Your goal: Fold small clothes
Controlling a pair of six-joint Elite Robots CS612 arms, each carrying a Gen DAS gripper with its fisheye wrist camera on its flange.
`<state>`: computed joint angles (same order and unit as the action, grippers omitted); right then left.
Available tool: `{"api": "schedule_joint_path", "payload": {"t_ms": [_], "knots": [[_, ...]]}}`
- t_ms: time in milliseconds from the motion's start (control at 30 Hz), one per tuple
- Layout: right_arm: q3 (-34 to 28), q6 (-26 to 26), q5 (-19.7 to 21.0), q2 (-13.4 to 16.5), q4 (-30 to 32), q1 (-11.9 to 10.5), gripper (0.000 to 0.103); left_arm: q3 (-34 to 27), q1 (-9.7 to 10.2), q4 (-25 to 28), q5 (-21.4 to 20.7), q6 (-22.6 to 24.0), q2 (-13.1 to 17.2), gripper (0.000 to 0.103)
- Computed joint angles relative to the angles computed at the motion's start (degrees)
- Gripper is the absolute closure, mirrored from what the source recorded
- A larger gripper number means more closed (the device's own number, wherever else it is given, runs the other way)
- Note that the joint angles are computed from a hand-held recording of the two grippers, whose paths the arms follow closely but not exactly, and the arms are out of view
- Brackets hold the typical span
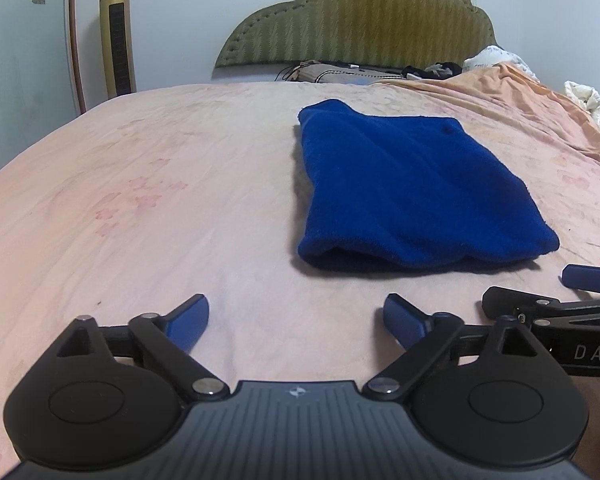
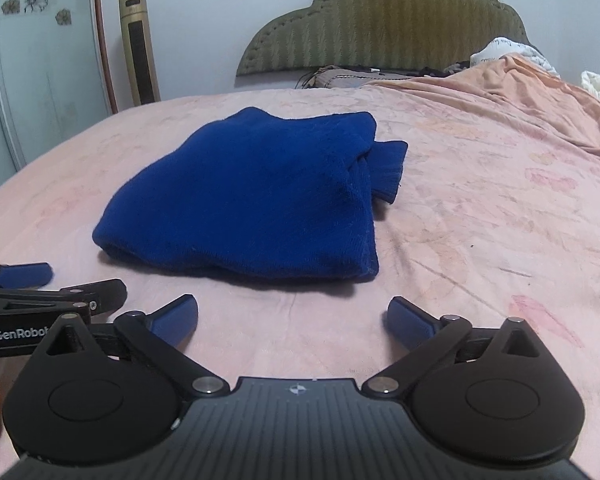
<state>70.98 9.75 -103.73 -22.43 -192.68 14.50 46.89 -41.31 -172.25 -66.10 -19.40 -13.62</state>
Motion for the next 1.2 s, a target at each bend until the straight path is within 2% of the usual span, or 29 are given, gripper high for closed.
{"api": "schedule_joint_path", "payload": {"t_ms": [333,467,1033,1200], "knots": [[0.06,-0.2,-1.55,-0.12,1.09,0.25,0.0,-0.24,-0.35,1.26,2.7,0.03,0.15,0.001],[0.05,-0.17,-1.59,-0.14,1.47,0.26,0.0,-0.4,-0.17,2.02,1.96,-0.68,0.13,0.0],[0.19,0.71,-0.88,-0.1,1.25,0.06,0.0,-0.4,-0.18,2.53,1.93,-1.15,0.12,0.0],[0.31,0.54,-1.82,-0.1,1.1,0.19,0.0,0.1,-0.5,1.52,4.05,-1.5,0.05,0.0]]}}
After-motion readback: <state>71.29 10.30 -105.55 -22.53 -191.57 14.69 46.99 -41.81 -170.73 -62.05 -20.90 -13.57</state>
